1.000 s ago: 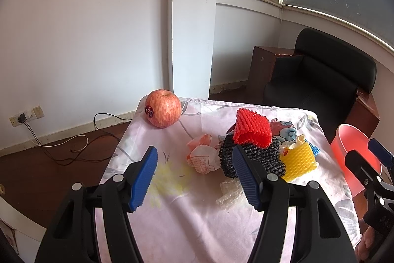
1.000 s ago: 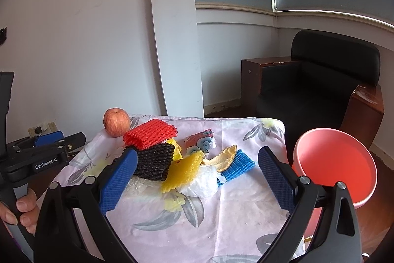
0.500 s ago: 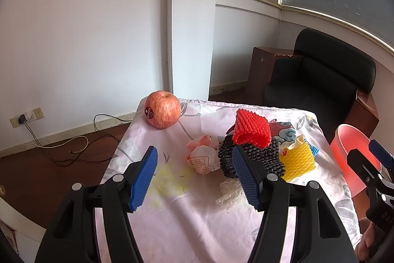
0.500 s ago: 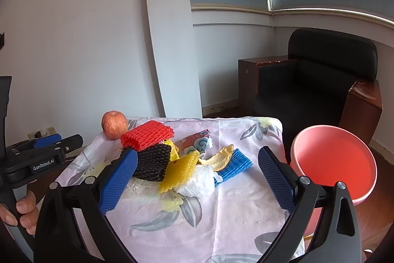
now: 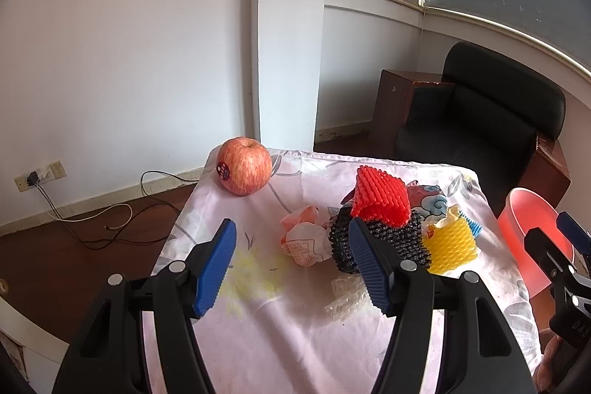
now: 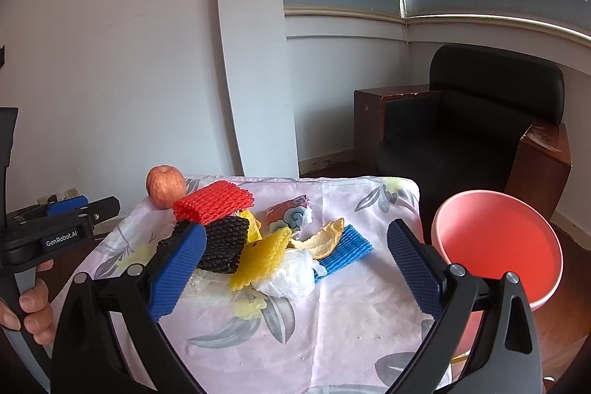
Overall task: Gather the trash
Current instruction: 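Move both tools toward the pile of foam nets on the table, then grasp the red foam net with the left tool while the right tool grasps the yellow foam net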
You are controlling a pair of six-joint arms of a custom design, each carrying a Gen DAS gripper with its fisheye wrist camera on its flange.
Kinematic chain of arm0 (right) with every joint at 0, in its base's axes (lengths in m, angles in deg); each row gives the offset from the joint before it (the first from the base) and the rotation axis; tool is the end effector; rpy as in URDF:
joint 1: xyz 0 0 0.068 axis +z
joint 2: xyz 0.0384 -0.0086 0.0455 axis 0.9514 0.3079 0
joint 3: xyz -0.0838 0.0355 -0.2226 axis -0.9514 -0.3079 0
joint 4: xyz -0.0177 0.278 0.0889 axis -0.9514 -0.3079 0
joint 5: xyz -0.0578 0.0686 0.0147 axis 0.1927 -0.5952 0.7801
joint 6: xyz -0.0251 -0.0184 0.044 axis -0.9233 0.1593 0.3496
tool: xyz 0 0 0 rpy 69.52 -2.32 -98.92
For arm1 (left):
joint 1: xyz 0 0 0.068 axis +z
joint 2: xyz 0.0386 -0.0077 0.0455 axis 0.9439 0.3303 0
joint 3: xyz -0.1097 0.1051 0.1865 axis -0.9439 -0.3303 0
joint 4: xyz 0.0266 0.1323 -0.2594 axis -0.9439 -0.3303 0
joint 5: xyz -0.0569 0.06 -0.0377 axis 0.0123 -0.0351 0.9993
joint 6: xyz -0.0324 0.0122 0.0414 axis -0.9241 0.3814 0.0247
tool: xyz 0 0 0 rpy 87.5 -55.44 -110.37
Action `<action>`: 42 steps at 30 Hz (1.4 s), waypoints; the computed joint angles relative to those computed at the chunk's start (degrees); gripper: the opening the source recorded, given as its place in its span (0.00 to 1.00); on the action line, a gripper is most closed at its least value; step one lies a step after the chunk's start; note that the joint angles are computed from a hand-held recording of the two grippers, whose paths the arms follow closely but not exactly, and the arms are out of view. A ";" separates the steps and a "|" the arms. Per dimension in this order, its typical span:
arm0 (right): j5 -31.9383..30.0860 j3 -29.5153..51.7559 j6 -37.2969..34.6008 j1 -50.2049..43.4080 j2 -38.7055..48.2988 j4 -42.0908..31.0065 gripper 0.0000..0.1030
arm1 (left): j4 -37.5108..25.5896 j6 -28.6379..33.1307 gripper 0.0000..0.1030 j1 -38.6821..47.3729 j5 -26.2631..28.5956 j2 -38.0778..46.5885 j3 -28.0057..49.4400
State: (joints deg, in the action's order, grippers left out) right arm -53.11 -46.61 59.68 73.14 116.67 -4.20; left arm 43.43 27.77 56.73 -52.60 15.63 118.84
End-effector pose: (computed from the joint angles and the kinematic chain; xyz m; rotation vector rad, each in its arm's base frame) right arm 0.2303 0.0025 0.2108 0.1156 2.0244 0.0239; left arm 0.2995 -0.0718 0.2122 0.1256 2.1865 -0.1060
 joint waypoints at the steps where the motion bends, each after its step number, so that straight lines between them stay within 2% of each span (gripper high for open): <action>1: -0.04 0.19 -0.15 -0.10 0.53 0.22 0.96 | 0.05 -0.01 0.61 -0.01 -0.09 0.29 0.19; 15: -3.39 4.23 -1.75 -2.85 6.60 0.24 0.96 | -0.56 0.16 0.60 0.25 0.30 6.74 6.10; 17: -3.80 4.88 -1.95 -3.56 7.38 0.37 0.92 | -0.53 0.38 0.60 0.41 0.66 7.49 6.76; 24: -6.08 6.63 -1.71 -6.15 10.51 0.40 0.91 | -0.14 0.91 0.60 0.88 2.21 8.90 7.95; 31: -8.55 6.65 -1.77 -8.66 12.43 0.47 0.91 | 0.85 2.98 0.60 3.96 12.60 6.61 5.84; 35: -10.11 7.04 -1.46 -9.75 14.13 0.47 0.86 | 1.29 4.22 0.60 4.32 17.56 5.20 5.05; 38: -11.35 7.22 -1.28 -10.17 15.43 0.87 0.84 | 1.69 4.51 0.60 3.35 19.03 6.51 5.92; 42: -13.24 7.37 -2.07 -9.86 16.46 1.13 0.79 | 2.23 4.95 0.57 1.02 17.98 11.82 9.19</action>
